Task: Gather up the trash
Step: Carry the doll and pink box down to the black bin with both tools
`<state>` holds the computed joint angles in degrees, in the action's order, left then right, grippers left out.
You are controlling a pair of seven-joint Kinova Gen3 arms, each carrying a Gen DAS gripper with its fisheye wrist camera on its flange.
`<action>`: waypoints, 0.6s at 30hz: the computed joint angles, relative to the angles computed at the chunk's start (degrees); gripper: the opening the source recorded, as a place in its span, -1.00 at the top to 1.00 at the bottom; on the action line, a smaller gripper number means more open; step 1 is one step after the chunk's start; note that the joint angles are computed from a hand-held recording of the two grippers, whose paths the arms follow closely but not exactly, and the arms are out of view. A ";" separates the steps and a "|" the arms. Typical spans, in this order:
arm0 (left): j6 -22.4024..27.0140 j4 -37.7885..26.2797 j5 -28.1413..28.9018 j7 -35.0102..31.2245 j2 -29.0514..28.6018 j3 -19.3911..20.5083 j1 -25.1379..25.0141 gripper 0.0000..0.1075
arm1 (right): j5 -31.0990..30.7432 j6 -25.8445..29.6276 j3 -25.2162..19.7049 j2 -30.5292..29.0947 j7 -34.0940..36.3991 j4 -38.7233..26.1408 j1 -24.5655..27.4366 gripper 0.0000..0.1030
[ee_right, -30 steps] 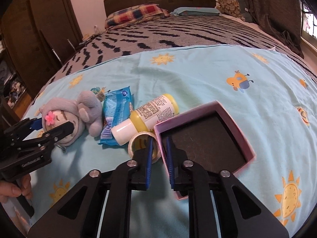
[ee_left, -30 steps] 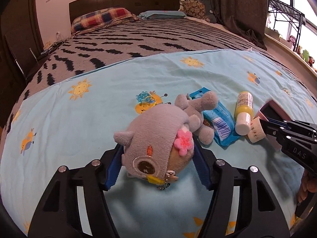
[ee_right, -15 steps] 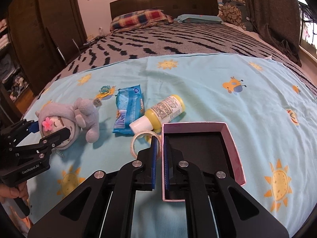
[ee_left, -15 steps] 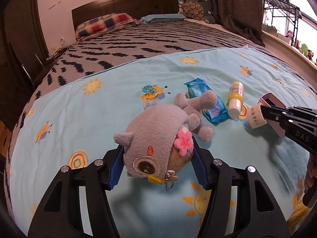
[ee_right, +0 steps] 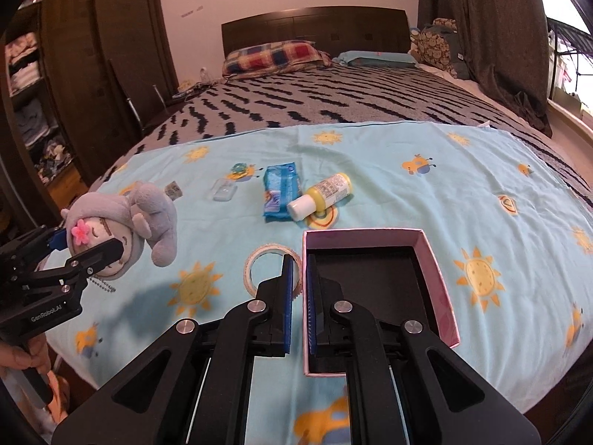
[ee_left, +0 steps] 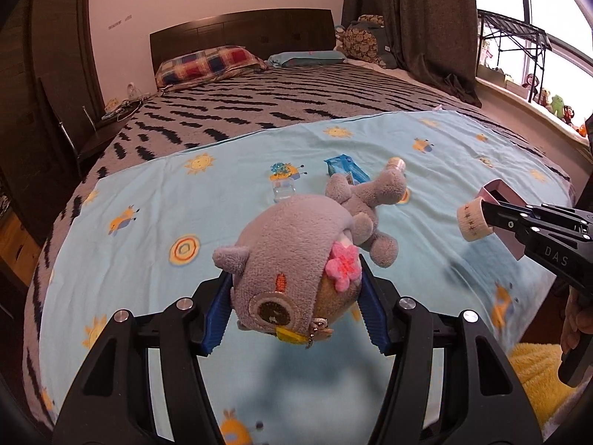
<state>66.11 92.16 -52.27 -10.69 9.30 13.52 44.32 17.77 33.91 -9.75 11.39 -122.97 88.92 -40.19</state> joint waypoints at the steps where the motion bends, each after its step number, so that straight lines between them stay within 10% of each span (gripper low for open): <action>1: 0.80 0.27 -0.21 0.80 -0.29 0.40 0.78 -0.07 | 0.71 -0.25 0.04 -1.12 -0.94 1.16 -0.66 0.85; 18: 11.80 8.21 -2.72 19.61 -3.75 9.69 12.34 -0.07 | 8.66 -2.61 -9.27 -12.66 -14.18 16.08 -1.57 0.85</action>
